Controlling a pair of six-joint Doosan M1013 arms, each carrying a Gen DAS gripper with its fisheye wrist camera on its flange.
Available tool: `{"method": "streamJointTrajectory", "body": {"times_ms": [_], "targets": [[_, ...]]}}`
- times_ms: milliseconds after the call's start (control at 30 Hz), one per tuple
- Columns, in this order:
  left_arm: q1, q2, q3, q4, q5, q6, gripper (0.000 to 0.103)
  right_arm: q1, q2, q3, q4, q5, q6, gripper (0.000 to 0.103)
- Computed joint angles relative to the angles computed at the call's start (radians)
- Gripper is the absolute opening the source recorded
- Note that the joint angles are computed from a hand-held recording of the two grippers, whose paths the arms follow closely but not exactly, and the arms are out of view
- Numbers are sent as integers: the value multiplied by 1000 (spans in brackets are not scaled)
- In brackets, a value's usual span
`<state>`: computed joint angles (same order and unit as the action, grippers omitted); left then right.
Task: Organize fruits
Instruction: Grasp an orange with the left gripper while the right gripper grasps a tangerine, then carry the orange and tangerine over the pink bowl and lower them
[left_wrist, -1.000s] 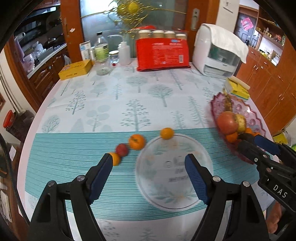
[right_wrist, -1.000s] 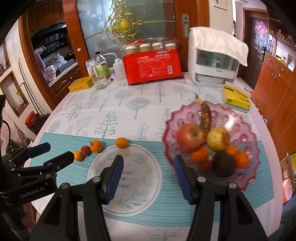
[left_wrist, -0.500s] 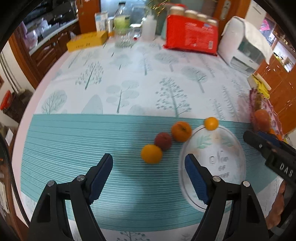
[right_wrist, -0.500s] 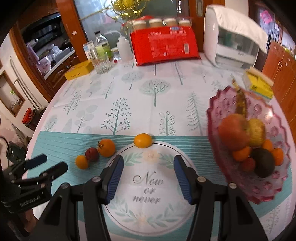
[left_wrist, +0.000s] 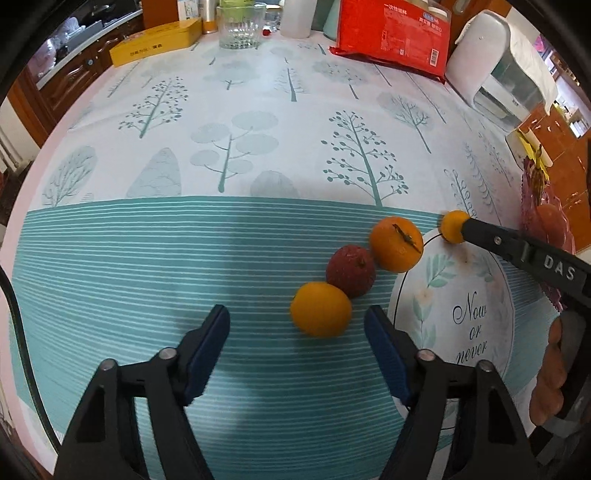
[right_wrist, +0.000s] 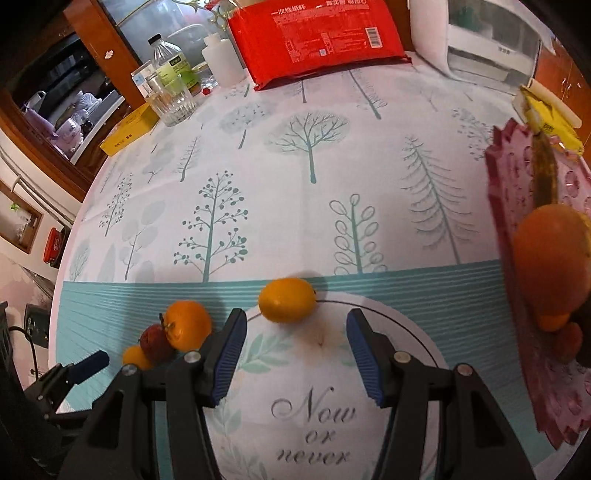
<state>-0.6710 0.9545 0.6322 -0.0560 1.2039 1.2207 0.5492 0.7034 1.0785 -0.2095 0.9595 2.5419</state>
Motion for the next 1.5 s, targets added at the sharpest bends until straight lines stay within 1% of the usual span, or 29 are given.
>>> {"method": "streamJointTrajectory", "body": {"times_ms": [133, 200, 233, 300, 367, 433, 500, 667, 800, 1000, 1267, 1500], "targets": [[2, 16, -23, -19, 15, 11, 66, -3, 27, -34, 6, 26, -26, 55], [3, 19, -26, -29, 14, 20, 62, -3, 39, -49, 11, 39, -46, 48], [3, 21, -28, -30, 15, 23, 60, -4, 43, -53, 17, 43, -55, 47], [3, 24, -33, -31, 20, 27, 55, -5, 52, -62, 29, 53, -68, 41], [2, 25, -34, -28, 15, 31, 49, 0, 57, -69, 9, 61, -72, 39], [1, 26, -34, -32, 9, 40, 44, 4, 62, -78, -8, 76, -83, 37], [2, 25, -33, -53, 4, 52, 34, 5, 64, -79, -16, 77, -87, 37], [-1, 21, -28, -45, 5, 49, 34, 12, 63, -78, -37, 84, -97, 36], [-3, 8, -13, -31, -4, 44, 34, 18, 49, -59, -43, 71, -93, 36], [-12, -28, 27, -11, -39, 46, 34, 31, 20, -31, -62, 46, -88, 36], [-34, -83, 85, 23, -93, 53, 34, 64, -34, 25, -121, 9, -68, 36], [-71, -105, 90, 47, -115, 74, 34, 88, -101, 110, -187, -29, -27, 36]]}}
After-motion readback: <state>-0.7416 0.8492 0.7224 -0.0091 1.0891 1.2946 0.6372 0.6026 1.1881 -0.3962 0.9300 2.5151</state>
